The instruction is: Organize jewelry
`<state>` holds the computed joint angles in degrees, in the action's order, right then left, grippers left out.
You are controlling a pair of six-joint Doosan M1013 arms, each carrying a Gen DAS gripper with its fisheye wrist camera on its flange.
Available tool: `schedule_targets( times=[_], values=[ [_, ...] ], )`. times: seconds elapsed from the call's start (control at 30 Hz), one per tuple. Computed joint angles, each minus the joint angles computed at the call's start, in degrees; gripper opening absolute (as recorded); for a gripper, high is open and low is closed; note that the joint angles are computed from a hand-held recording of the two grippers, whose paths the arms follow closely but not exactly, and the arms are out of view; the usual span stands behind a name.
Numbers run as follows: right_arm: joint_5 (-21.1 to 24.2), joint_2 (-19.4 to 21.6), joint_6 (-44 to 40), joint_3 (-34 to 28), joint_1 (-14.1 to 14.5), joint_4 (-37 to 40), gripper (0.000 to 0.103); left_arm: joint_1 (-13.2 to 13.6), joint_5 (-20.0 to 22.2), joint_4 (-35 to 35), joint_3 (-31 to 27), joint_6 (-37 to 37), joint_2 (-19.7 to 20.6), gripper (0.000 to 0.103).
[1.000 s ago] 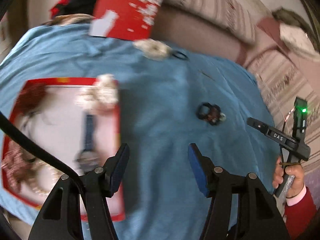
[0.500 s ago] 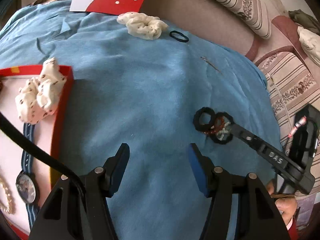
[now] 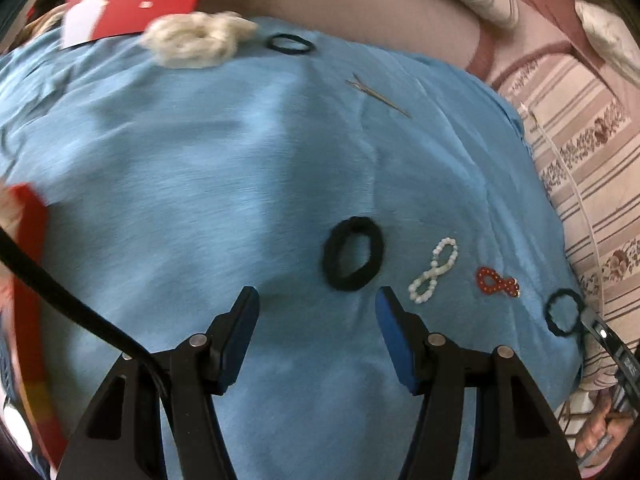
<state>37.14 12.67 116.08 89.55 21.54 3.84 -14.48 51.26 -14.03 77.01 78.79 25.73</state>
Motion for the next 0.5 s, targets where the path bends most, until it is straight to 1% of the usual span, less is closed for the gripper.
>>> schedule_targets(
  times=[0.07, 0.1, 0.2, 0.23, 0.27, 0.3, 0.33, 0.4, 0.47, 0.5],
  values=[
    [-0.99, -0.79, -0.99, 0.98, 0.10, 1.07, 0.006, -0.55, 1.27, 0.83, -2.17, -0.26, 1.82, 0.059],
    [-1.43, -1.04, -1.22, 1.37, 0.21, 1.27, 0.006, -0.78, 1.28, 1.64, -2.61, -0.61, 2.20, 0.059],
    [-2.35, -1.18, -3.41, 1.91, 0.54, 3.61, 0.006, -1.97, 1.31, 6.51, -4.59, -1.67, 3.55, 0.058],
    [-2.52, -1.05, -4.20, 1.97, 0.67, 4.22, 0.006, -2.29, 1.79, 7.88, -5.11, -1.74, 3.84, 0.052],
    [-2.56, -0.81, -4.44, 1.85, 0.94, 4.11, 0.006, -2.68, 2.04, 9.39, -5.48, -1.69, 4.07, 0.027],
    [-2.59, -0.50, -4.38, 1.67, 1.27, 3.73, 0.006, -2.99, 3.00, 10.29, -6.03, -1.01, 4.40, 0.009],
    [-2.57, -0.30, -4.35, 1.54, 1.51, 3.56, 0.006, -3.19, 3.77, 10.65, -6.19, -0.51, 4.44, 0.009],
    [-2.49, 0.14, -5.08, 1.22, 1.84, 4.54, 0.006, -3.03, 3.77, 9.85, -5.67, -0.09, 3.78, 0.008],
    [-2.74, 0.31, -5.71, 0.89, 2.30, 5.21, 0.006, -2.75, 2.92, 9.49, -4.40, -0.62, 2.47, 0.008],
    [-2.86, 0.29, -6.08, 0.74, 2.53, 5.33, 0.006, -2.36, 2.03, 8.91, -3.22, -0.66, 1.17, 0.008]
  ],
)
